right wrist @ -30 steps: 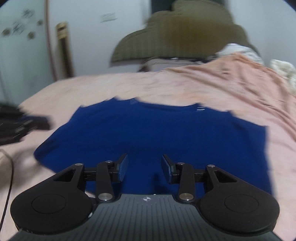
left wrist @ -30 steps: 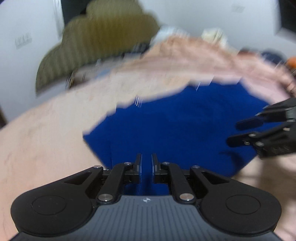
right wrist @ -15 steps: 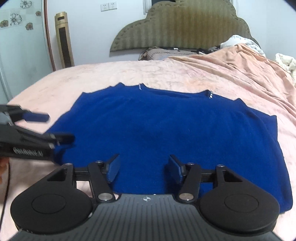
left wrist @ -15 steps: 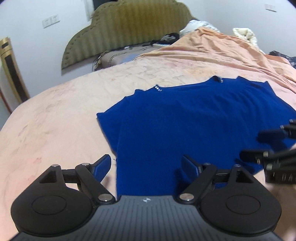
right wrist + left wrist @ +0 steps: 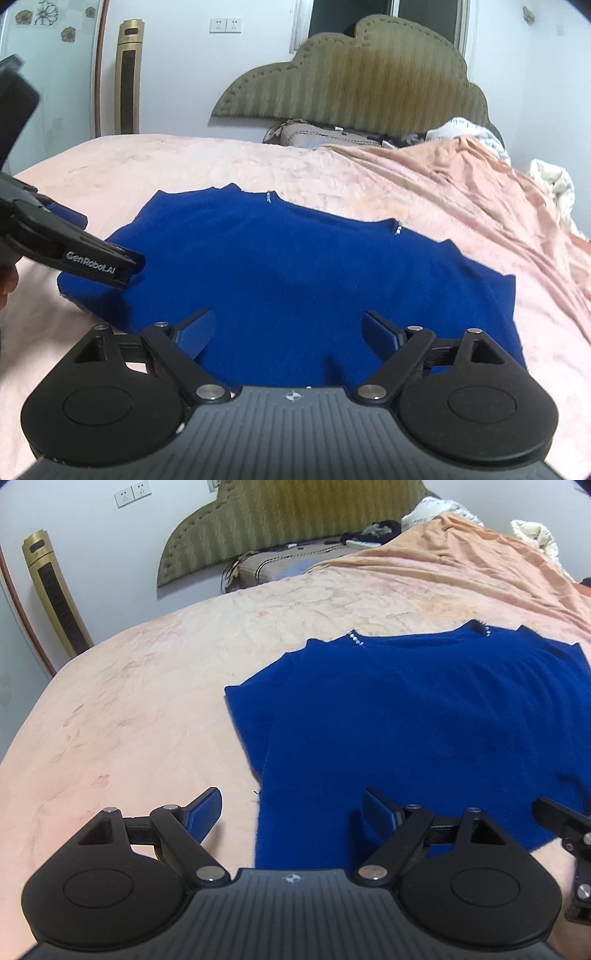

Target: Fold small clothes

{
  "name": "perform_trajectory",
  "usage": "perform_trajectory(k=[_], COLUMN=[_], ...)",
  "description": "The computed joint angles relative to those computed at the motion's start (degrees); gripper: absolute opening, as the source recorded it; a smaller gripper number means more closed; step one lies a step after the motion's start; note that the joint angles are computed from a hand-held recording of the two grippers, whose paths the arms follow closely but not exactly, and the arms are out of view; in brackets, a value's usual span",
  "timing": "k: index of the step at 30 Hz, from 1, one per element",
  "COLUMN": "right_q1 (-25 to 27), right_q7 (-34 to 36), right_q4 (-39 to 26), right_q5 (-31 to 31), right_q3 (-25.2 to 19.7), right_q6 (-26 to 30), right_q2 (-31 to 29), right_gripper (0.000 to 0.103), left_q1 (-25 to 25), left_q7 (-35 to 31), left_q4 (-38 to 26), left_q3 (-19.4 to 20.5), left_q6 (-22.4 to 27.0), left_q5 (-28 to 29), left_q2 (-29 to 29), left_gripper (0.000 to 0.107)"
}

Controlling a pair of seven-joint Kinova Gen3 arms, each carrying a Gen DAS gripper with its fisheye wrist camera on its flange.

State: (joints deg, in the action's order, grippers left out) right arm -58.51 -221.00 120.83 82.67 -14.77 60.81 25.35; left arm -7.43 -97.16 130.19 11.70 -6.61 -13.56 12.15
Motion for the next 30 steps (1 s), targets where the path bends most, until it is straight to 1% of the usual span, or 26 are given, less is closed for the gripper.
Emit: perform_trajectory(k=[2,3,4,5,6,7,10,12,13,17,18,19,21,25,26,28,30], right_q1=[-0.43,-0.59,-0.70,-0.78,-0.87,-0.96,-1.04,-0.94,-0.91,-1.18,-1.30,-1.51,-1.80,-2.82,-3.18,-4.05,-4.96], right_q7=[0.46,0.03,-0.65,-1.16,-1.44,-1.51,-1.81,-1.98,-1.93,-1.30,-0.98,-0.76,0.44,4.51,5.47,7.44,9.90], right_q4=[-0.38,-0.29,-0.09,0.01,0.16,0.24,0.34,0.41,0.38,-0.12,-0.32,-0.40,-0.93,-2.85,-3.30,-4.15,-4.99], right_q5=[-0.63,-0.42,-0.17,0.01,0.13,0.18,0.36,0.56,0.63,0.83,0.89,0.87,0.63,-0.51,-0.70,-0.56,0.13], right_q3=[0.10,0.16,0.18,0.14,0.07,-0.04,-0.18,-0.26,-0.26,-0.16,-0.11,-0.10,-0.07,0.33,0.45,0.65,0.68], right_q6=[1.05,1.34,1.52,1.71,1.88,2.02,2.19,1.87,1.81,2.25,2.47,2.77,3.21,4.78,5.17,5.88,6.10], right_q2=[0.14,0.16,0.12,0.17,0.21,0.28,0.76,0.86,0.94,1.38,1.53,1.64,1.92,3.06,3.31,3.93,4.69], right_gripper=[0.092,0.092,0.092,0.092,0.092,0.092,0.092,0.092,0.092,0.092,0.092,0.093,0.093,0.096,0.097,0.097,0.097], left_q1=[5.31,7.33,8.32,8.25,7.32,7.45,12.09,12.58,12.41,11.55,11.04,9.52,4.41,-6.20,-8.85,-14.16,-19.47], left_q7=[-3.78,-4.57,-4.48,-3.68,-3.45,-3.63,-5.39,-6.12,-7.44,-16.51,-18.84,-21.17,-25.83,-35.15,-37.45,-41.96,-46.63], left_q4=[-0.23,-0.51,-0.92,-1.29,-1.56,-1.77,-2.27,-2.56,-2.76,-3.68,-3.81,-3.91,-3.92,-5.71,-6.87,-10.48,-14.57], left_q3=[-5.14,-7.15,-8.09,-7.99,-6.98,-7.03,-11.50,-12.00,-11.78,-10.83,-10.26,-8.69,-3.39,6.61,8.64,11.86,14.79], left_q6=[-0.42,-0.30,0.26,0.89,1.37,1.55,1.78,1.99,2.18,2.78,2.82,2.77,2.40,3.70,4.88,9.32,13.98], left_q5=[4.61,6.03,6.51,6.07,6.00,6.42,8.93,9.75,11.07,20.30,22.59,24.62,28.33,35.82,38.13,42.75,47.05], left_q2=[0.10,0.24,0.35,0.45,0.58,0.78,1.42,1.76,1.90,2.51,2.58,2.69,3.02,3.98,4.50,6.16,9.17], left_gripper=[0.084,0.084,0.084,0.084,0.084,0.084,0.084,0.084,0.084,0.084,0.084,0.084,0.084,0.084,0.084,0.084,0.084])
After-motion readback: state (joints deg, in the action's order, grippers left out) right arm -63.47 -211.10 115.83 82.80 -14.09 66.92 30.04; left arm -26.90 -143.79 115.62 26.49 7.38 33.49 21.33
